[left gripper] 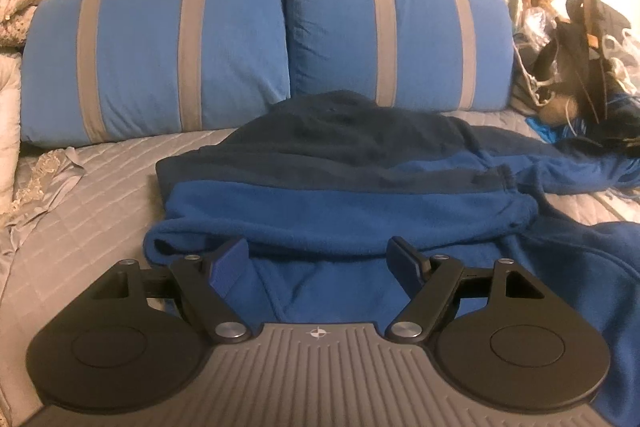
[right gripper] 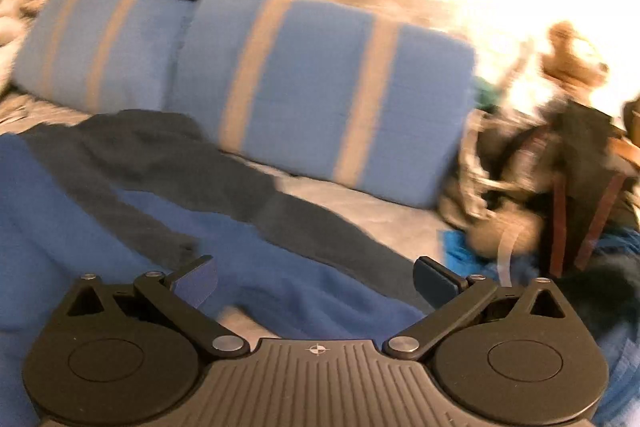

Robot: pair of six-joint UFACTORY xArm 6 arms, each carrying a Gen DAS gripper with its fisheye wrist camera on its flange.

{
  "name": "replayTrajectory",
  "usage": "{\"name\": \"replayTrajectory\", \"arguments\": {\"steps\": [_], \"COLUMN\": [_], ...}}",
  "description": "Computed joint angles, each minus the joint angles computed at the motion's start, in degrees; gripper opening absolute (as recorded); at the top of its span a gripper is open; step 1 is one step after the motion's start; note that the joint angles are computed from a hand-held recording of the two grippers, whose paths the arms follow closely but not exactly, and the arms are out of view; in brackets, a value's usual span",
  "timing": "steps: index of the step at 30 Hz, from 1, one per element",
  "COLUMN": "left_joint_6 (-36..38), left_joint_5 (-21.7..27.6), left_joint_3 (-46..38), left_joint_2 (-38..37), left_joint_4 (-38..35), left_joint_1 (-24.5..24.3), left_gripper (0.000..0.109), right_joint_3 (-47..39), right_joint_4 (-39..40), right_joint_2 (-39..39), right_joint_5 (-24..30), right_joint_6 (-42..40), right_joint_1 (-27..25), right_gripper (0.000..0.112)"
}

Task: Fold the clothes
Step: 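Grasp the second sleeve cuff with the right gripper and lift it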

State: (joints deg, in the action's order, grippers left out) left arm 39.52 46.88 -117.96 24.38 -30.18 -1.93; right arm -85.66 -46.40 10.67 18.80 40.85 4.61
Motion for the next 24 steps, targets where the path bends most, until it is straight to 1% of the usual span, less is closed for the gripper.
{"name": "replayTrajectory", "arguments": {"steps": [3, 5, 6, 7, 8, 10, 14, 19, 24], "left_joint_6": [-0.18, -0.24, -0.25, -0.26, -0.48, -1.33, -2.8, -3.43, -3.95], "left_joint_5": [0.56, 1.4, 1.7, 2.05, 2.37, 3.64, 6.07, 5.63, 6.17], "left_joint_3": [-0.43, -1.19, -1.42, -1.67, -1.98, -3.29, -5.95, -5.39, -6.0], "left_joint_2": [0.27, 0.69, 0.82, 0.96, 1.14, 1.91, 3.49, 3.19, 3.5], "left_joint_4": [-0.51, -1.17, -1.52, -1.89, -2.04, -2.04, -2.11, -1.77, -0.58], "left_joint_1": [0.18, 0.46, 0.59, 0.73, 0.79, 1.0, 1.38, 1.32, 0.99], "left_gripper": [0.076, 0.076, 0.076, 0.076, 0.076, 0.076, 0.076, 0.076, 0.076], "right_joint_3": [3.69, 4.86, 5.24, 5.56, 5.39, 5.86, 5.22, 2.43, -0.36], "right_joint_4": [-6.55, -11.13, -12.92, -13.47, -13.39, -13.66, -15.72, -11.3, -6.12], "right_joint_2": [-4.35, -5.92, -6.52, -6.99, -6.81, -7.24, -6.6, -3.65, -1.17], "right_joint_5": [3.86, 7.02, 9.0, 10.52, 11.31, 11.49, 11.97, 9.22, 8.51], "right_joint_6": [14.56, 22.15, 25.29, 27.62, 29.71, 33.32, 35.99, 34.5, 31.99], "right_joint_1": [-4.16, -7.21, -8.53, -9.92, -11.33, -13.72, -16.03, -18.75, -20.06], "right_gripper": [0.098, 0.086, 0.083, 0.076, 0.07, 0.065, 0.06, 0.058, 0.056]}}
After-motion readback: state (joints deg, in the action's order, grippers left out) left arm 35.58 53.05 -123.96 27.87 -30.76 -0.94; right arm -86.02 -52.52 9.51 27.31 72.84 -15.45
